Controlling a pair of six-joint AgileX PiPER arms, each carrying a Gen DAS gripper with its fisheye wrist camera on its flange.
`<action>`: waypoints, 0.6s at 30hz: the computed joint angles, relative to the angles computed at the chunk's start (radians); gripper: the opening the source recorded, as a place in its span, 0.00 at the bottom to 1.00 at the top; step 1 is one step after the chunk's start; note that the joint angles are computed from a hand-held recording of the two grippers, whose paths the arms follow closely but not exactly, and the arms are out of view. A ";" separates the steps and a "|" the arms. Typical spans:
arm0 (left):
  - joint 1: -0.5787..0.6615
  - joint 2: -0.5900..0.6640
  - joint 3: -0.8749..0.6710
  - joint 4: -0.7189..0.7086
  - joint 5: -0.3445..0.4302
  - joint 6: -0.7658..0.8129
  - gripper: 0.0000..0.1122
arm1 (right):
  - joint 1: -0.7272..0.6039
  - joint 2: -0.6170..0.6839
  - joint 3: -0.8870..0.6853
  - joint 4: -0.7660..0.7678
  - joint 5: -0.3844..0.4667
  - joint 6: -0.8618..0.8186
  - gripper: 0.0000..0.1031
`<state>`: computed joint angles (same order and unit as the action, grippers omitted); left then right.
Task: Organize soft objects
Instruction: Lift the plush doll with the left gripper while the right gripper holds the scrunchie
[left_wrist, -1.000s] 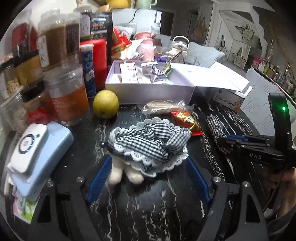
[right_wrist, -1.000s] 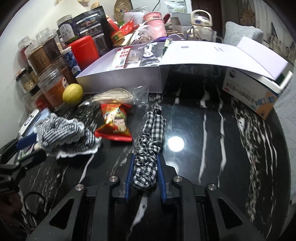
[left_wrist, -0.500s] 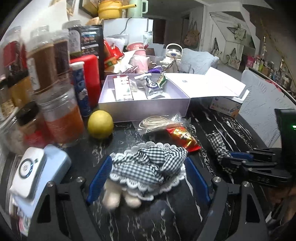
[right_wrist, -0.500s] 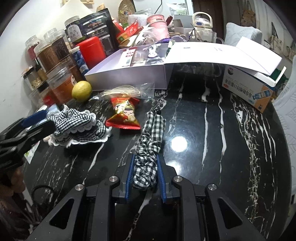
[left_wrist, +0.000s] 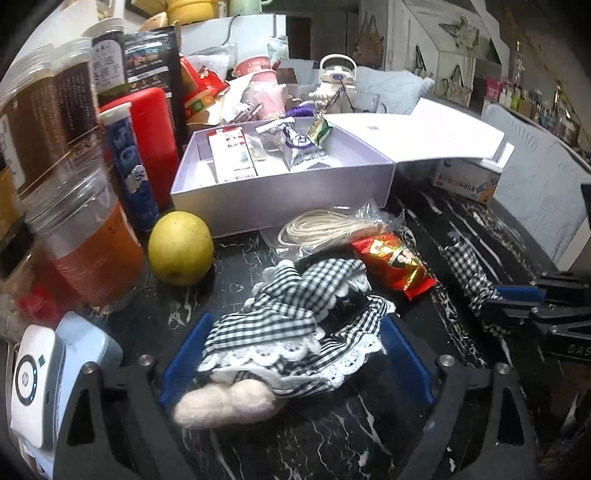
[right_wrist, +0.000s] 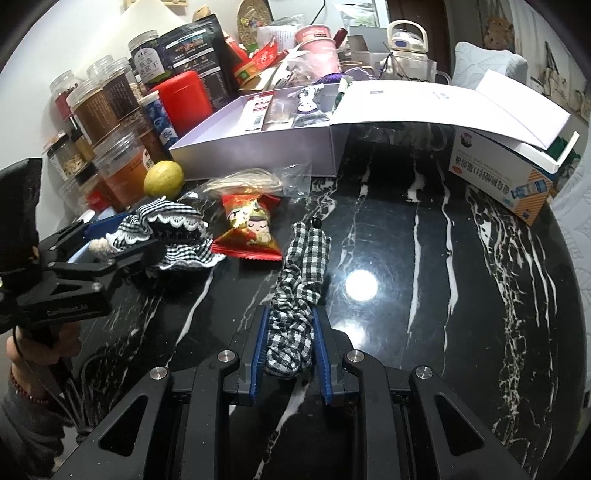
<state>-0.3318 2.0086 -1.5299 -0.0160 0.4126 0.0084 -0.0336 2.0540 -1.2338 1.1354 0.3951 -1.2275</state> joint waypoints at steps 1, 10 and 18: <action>-0.003 0.012 -0.016 0.008 0.013 -0.001 0.90 | -0.001 0.000 -0.001 0.000 0.000 0.001 0.23; -0.041 0.083 -0.110 0.251 0.109 -0.142 0.91 | -0.005 0.019 -0.024 -0.024 0.007 0.039 0.23; -0.007 0.078 -0.108 0.195 0.081 -0.190 0.67 | -0.005 0.030 -0.034 -0.027 0.009 0.038 0.23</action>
